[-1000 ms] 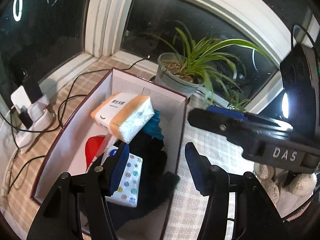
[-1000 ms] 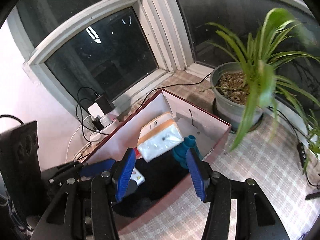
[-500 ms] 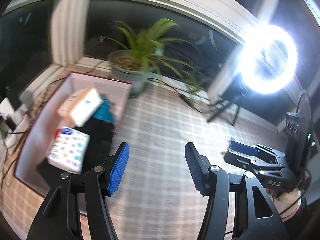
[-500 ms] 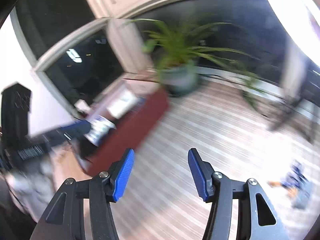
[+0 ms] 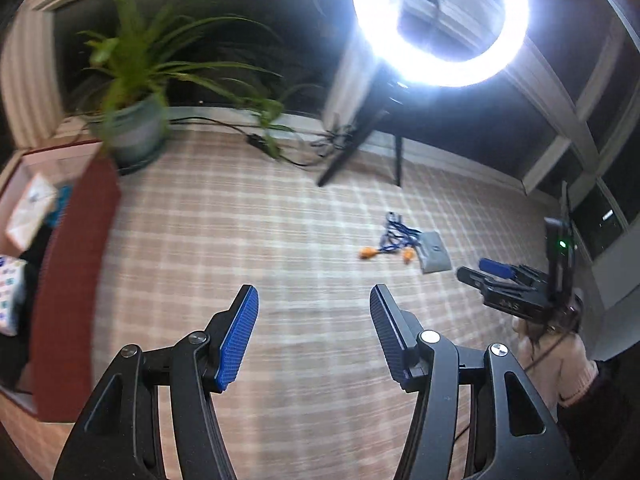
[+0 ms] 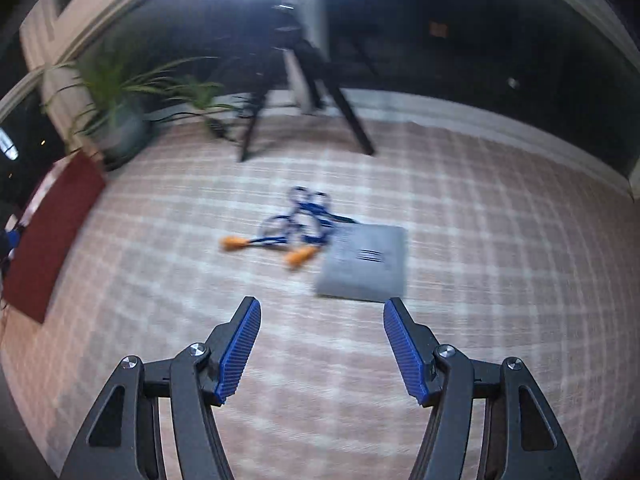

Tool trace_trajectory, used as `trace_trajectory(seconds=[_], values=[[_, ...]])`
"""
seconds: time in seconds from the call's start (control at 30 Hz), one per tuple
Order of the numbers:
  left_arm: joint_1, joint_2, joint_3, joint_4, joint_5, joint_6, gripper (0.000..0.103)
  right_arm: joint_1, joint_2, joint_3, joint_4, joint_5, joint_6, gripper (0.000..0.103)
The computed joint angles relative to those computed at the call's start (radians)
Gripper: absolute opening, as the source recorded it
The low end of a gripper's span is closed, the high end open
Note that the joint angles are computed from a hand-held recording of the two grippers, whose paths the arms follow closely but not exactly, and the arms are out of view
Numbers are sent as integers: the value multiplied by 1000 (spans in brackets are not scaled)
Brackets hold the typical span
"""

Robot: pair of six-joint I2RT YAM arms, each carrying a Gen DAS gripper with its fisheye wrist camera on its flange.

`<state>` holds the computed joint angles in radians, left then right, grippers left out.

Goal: Organize soft objects
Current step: 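Move the left tool to the blue-corded earplugs while the right tool approaches the grey sachet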

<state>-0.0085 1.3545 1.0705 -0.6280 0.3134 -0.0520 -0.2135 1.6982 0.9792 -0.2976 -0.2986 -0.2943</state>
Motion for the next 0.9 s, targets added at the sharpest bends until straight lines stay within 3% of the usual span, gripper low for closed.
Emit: trace_trajectory(seconds=[0.2, 0.43, 0.67, 0.9], values=[[-137, 105, 41, 68, -73, -70, 57, -4, 142, 84, 32, 19, -19, 60], [-190, 260, 131, 103, -98, -95, 57, 54, 253, 130, 106, 94, -19, 60], [-204, 357, 176, 113, -81, -97, 57, 79, 274, 125, 167, 156, -35, 64], [-260, 428, 205, 134, -110, -69, 61, 27, 297, 163, 141, 133, -46, 64]])
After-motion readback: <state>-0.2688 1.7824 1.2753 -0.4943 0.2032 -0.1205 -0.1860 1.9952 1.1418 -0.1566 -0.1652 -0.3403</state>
